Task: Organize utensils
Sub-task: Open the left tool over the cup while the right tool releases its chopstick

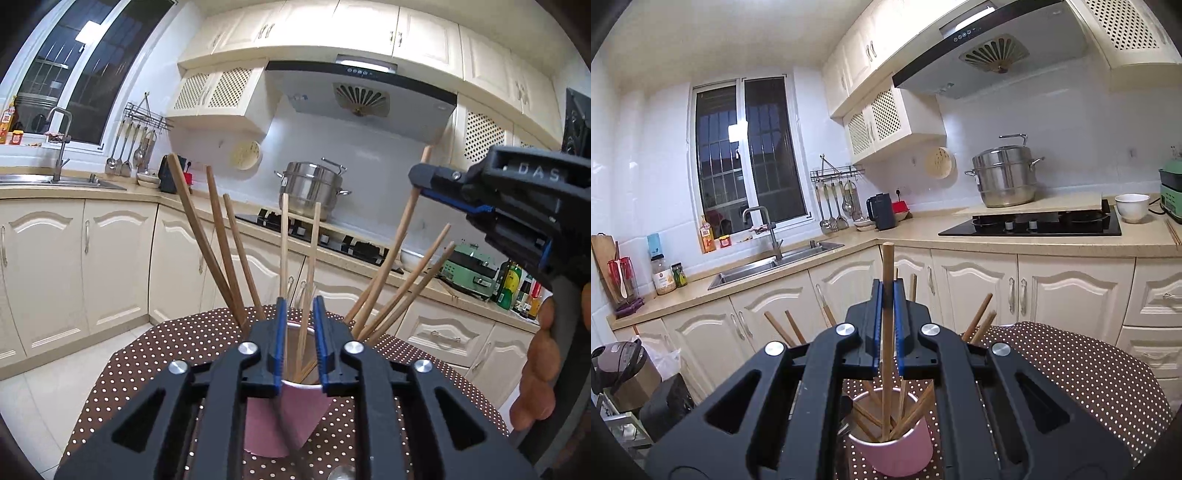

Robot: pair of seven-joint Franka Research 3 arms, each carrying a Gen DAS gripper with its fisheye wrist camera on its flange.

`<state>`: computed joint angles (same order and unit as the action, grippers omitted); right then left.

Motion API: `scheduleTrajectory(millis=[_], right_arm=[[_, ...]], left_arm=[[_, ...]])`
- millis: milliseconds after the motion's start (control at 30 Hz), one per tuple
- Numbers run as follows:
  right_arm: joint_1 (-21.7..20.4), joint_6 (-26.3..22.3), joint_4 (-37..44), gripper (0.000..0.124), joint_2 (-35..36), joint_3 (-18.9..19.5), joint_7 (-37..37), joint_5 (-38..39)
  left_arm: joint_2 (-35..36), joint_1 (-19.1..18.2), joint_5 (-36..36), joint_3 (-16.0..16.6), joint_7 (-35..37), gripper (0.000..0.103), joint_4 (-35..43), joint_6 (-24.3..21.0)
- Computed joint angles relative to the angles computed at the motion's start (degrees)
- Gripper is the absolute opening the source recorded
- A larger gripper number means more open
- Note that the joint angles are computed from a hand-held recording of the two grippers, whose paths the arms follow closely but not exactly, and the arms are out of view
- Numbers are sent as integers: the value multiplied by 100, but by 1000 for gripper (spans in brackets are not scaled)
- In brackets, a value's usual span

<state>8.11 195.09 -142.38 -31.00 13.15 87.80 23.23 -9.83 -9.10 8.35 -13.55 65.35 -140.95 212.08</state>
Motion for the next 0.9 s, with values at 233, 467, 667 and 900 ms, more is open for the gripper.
scheduleTrajectory(millis=[233, 467, 667, 900], right_arm=[[-239, -292, -5, 6, -62, 226, 73, -35], [-483, -501, -19, 7, -41, 420, 252, -215], [-619, -687, -154, 7, -144, 550, 415, -407], [-580, -938, -261, 7, -351, 468, 606, -659]], left_arm=[[-181, -187, 905, 491, -974, 22, 32, -508], [-512, -73, 1380, 555, -1403, 39, -47, -1068], [-766, -797, 1731, 1302, -1562, 43, -9, -1959], [-1279, -2808, 785, 2972, -718, 49, 3, -3649]])
